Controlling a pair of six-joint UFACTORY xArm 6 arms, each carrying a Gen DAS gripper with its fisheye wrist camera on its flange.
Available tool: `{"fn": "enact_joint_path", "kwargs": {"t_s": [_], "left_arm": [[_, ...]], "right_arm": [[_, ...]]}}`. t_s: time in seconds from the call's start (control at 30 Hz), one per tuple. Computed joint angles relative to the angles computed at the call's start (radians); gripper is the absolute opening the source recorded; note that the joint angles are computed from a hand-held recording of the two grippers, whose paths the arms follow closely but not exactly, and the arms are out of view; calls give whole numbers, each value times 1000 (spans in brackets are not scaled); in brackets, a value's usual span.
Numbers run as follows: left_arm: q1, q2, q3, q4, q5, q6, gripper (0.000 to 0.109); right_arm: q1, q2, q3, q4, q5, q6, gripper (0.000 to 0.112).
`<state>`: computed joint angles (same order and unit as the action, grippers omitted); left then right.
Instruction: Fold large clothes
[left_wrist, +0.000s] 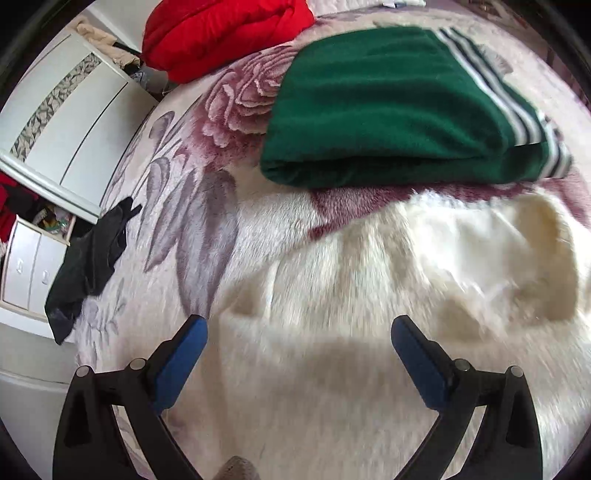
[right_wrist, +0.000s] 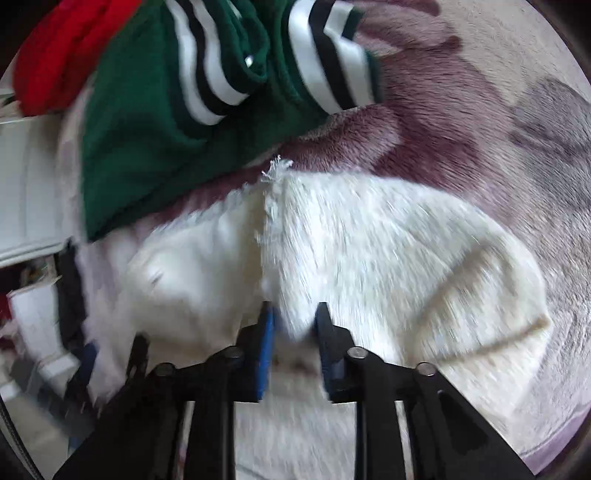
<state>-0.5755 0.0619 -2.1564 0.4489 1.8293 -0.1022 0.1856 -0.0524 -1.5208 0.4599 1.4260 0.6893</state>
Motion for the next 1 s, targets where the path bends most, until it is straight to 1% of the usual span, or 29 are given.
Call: {"fn": "enact_joint_path", "kwargs": {"t_s": [0.07,0.13,0.17,0.2,0.23,0.27,0.3,0.33,0.37,0.4,0.43,0.5,0.53,0.57,0.6,0.63,0.67,0.7,0.77,0.83,0.9,0.93,0.97,1.0], "left_arm": [[-3,-29,-9,-25,45,-2,103],[-24,-73,8,-27,95,-9,103],[-33,-93,20,-32,117,-17,103],[-46,-115,36,-32,137,-28,103],[-66,-135,51,-23,163,-38,103],[-86,-154,64,-26,193,-61,103],[-97,-163,70,-36,210,-81,103],[-117,-179,87,-46,225,-109,103],[-142,-197,115,-54,230,-137,103],[-158,-209,139,-58,229,-137,103],[-187,-218,165,-60,233,-154,103],[-236,-240,232,-48,209,-185,103],[-256,-243,260,-45,197,-198,103],[-267,-246,284,-45,184,-207,103],[-280,-238,304,-39,182,-213,103],[-284,-232,312,-42,179,-217,103],[-286,-229,320,-42,172,-220,103],[-287,-225,324,-37,172,-219,103],[-287,-212,319,-34,180,-213,103],[-292,-197,297,-22,202,-206,103],[-299,-190,263,-12,216,-211,103],[-308,-189,247,1,228,-215,103],[-312,-192,239,9,234,-217,103],[-316,-200,237,15,244,-225,103]], "right_arm": [[-49,-158,72,-28,62,-24,58],[-87,-312,121,-119,181,-17,60],[-98,-403,149,-185,271,-6,60],[-67,-454,161,-231,344,32,60],[-71,-500,181,-262,414,33,60],[-96,-552,218,-279,478,9,60],[-108,-605,278,-271,514,-2,60],[-105,-652,345,-265,515,-3,60],[-61,-679,406,-250,475,26,60],[-33,-699,473,-232,413,14,60],[-6,-698,506,-237,378,-10,60],[56,-674,556,-257,280,-74,60],[92,-638,563,-288,239,-109,55],[106,-623,571,-310,205,-109,34],[100,-623,585,-312,165,-115,27],[89,-631,597,-317,139,-103,25],[61,-660,618,-322,112,-50,24],[6,-716,652,-305,94,3,24],[-99,-822,719,-261,99,75,24],[-187,-900,781,-188,124,63,24],[-195,-898,770,-188,134,25,27],[-177,-871,738,-199,146,-18,34],[-118,-842,722,-207,141,-25,43],[-77,-794,685,-227,173,-73,44]]}}
